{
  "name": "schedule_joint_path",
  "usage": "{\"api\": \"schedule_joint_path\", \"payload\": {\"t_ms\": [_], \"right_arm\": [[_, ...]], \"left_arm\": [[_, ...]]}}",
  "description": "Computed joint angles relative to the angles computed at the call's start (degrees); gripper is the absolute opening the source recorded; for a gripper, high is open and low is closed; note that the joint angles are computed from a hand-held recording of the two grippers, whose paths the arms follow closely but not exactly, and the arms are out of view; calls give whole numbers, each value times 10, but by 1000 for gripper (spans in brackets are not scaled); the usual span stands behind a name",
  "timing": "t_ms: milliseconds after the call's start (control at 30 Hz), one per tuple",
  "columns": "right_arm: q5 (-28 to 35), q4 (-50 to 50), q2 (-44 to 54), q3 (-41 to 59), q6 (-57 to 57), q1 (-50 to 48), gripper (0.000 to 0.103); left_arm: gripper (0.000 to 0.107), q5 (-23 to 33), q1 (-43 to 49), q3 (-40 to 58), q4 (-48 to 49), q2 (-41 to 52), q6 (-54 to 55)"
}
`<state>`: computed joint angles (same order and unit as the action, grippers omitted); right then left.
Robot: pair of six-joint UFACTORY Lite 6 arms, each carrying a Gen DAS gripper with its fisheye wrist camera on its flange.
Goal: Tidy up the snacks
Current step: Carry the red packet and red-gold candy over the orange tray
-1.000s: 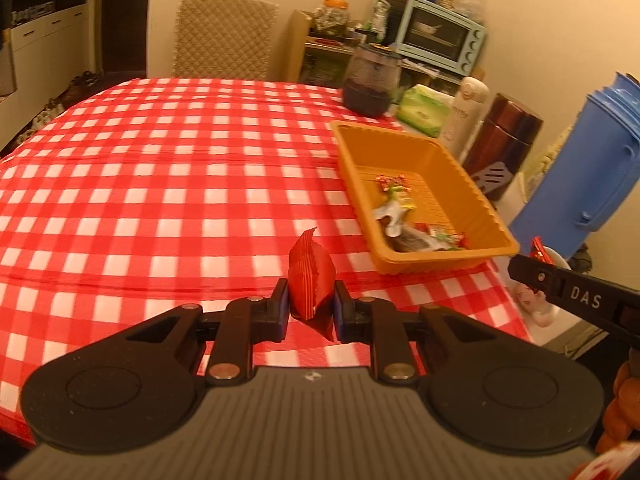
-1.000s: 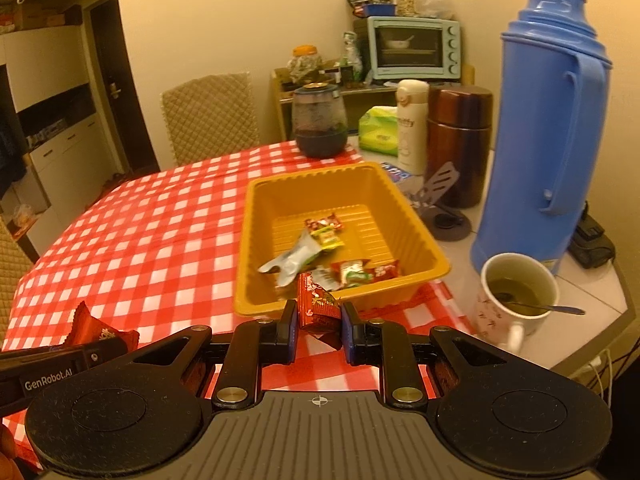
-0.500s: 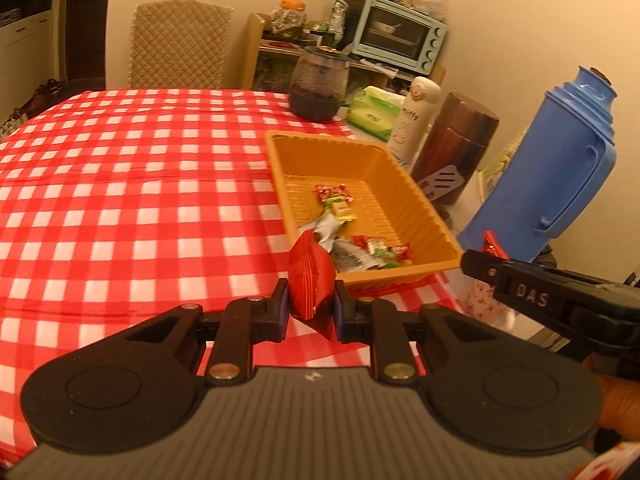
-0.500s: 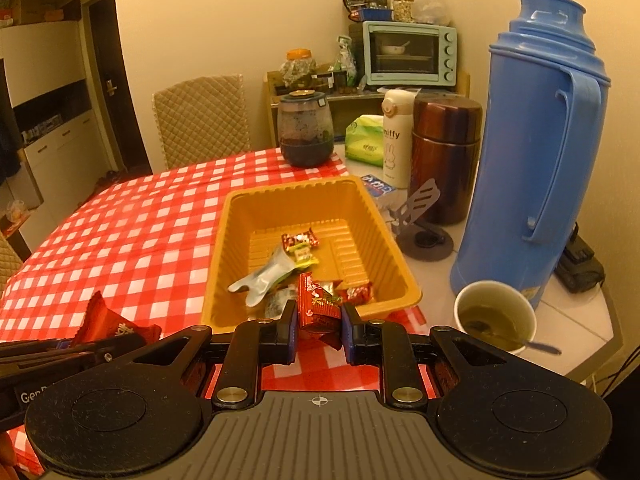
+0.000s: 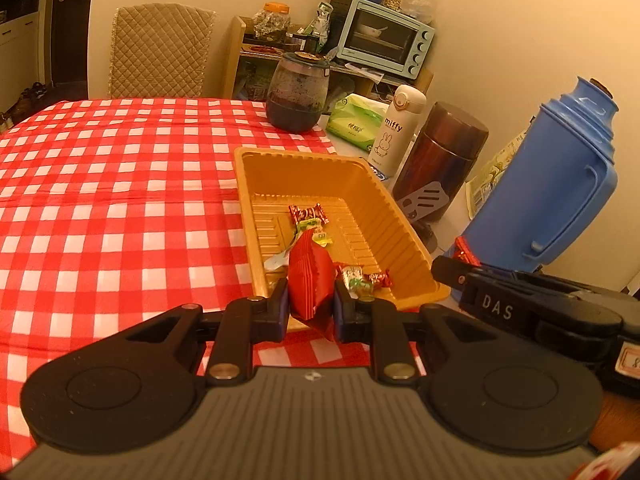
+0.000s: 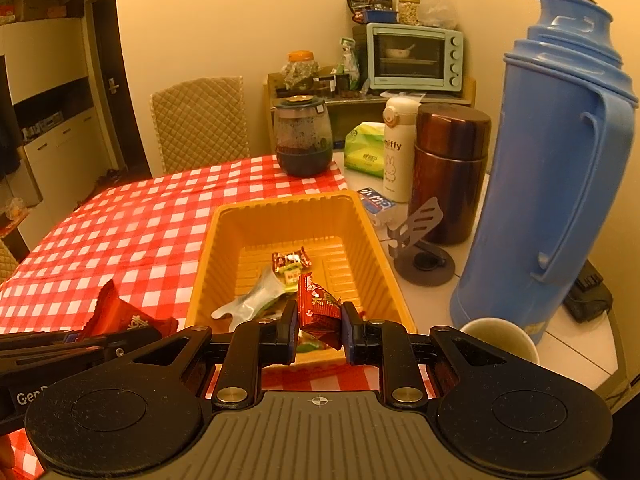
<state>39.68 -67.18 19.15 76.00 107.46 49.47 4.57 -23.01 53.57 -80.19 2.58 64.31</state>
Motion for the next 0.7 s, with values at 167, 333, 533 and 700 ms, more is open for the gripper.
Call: {"api": "schedule_joint_path", "payload": {"t_ms": [167,333,533,700], "right_arm": [[-26,1,22,20,-19,-24,22],[-56,5,47,43,-42,-53,22],[-80,12,75,72,-67,-81,22],[-92,26,98,100,-94,-97,22]], "left_arm": [[19,6,6,49,-10,47,10],[19,18,12,112,58,103,-55],[19,27,17,180,132,161,-129],[19,42,23,224,171,200,-166]]}}
